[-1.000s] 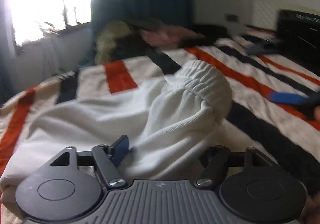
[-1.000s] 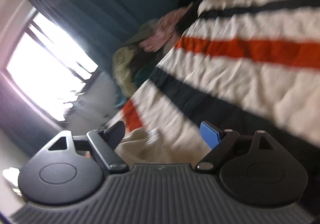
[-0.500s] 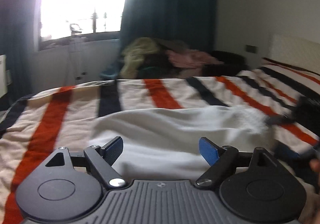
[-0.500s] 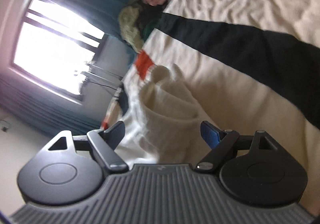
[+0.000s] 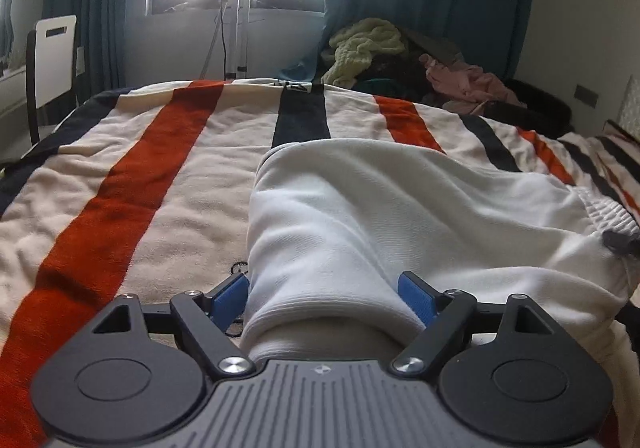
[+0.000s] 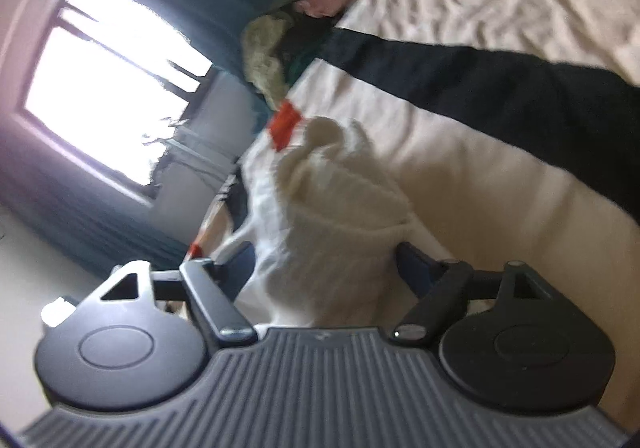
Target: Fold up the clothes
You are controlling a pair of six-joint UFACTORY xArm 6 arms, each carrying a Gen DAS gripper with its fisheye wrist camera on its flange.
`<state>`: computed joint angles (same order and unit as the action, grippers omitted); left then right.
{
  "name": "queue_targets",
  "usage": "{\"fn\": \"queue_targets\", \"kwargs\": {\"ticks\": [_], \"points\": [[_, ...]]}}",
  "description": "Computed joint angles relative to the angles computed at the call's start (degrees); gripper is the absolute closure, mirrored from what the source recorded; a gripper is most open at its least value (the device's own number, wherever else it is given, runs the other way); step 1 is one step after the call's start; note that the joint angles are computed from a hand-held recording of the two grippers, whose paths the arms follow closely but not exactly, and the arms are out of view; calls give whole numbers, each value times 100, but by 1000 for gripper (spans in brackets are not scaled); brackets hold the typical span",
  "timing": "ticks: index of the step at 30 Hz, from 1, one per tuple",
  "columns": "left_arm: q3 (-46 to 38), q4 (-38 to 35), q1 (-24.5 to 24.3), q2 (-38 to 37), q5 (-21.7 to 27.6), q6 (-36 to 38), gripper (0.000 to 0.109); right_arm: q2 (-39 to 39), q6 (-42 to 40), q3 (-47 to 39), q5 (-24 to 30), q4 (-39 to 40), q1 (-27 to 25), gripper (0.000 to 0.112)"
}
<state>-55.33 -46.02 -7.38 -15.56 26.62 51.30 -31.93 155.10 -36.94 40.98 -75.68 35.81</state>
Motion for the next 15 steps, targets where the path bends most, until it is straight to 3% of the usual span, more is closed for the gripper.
{"fn": "queue_targets", "kwargs": {"ticks": [1, 3, 6, 8, 11, 15], "points": [[-10, -5, 11, 16, 9, 19, 24, 25, 67, 18, -3, 32, -43, 45], [-42, -21, 40, 54, 52, 35, 24, 80, 92, 9, 52, 74, -77, 61], [40, 173, -6, 53, -82, -113, 25, 220, -252, -177, 243, -19, -22, 72], [130, 232, -60, 25, -237, -118, 25, 304, -466, -326, 270, -328, -30, 76], [152, 45, -32, -22, -163, -12, 24, 276, -345, -470, 365, -1486, 33, 78], [166, -123, 46, -95, -5, 90, 23, 487, -1615, -809, 1154, -1286, 419, 78]]}}
